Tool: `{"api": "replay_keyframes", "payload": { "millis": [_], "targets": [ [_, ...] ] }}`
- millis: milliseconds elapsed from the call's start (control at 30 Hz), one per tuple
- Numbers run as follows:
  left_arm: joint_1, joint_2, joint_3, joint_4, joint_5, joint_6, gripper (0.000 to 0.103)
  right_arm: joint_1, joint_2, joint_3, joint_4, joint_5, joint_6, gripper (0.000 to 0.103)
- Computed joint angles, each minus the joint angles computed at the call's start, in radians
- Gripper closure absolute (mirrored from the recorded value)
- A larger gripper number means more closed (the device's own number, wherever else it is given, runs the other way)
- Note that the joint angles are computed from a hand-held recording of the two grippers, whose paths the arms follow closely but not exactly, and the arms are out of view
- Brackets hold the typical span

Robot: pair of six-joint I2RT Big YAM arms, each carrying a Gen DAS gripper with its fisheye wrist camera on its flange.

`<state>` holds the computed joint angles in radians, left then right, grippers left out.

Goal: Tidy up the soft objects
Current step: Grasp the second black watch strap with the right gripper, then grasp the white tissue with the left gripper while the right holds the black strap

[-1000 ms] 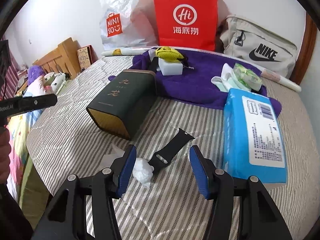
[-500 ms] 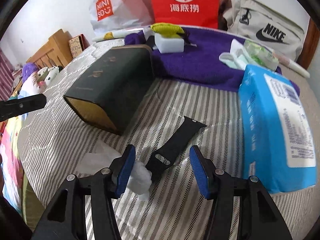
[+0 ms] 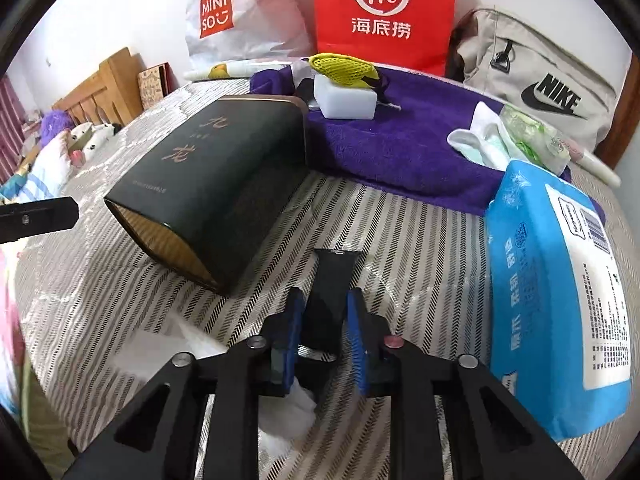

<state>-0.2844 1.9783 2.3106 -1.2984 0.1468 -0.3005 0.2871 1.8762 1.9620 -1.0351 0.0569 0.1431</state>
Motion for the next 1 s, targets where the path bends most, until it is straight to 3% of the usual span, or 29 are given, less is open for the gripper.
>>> {"api": "replay_keyframes", "payload": {
  "millis": [500, 800, 1000],
  "targets": [
    [-0.014, -0.005, -0.02, 0.002, 0.014, 0.006, 0.059, -0.021, -0.133, -0.173, 0.0, -0.011, 0.007, 0.082],
    [-0.024, -0.03, -0.064, 0.03, 0.017, 0.009, 0.059, -0.008, -0.153, -0.228, 0.087, 0.042, -0.039, 0.082],
    [-0.047, -0.037, -0.101, 0.054, 0.054, 0.026, 0.059, -0.017, -0.207, -0.284, 0.119, 0.024, -0.018, 0.082]
  ]
}}
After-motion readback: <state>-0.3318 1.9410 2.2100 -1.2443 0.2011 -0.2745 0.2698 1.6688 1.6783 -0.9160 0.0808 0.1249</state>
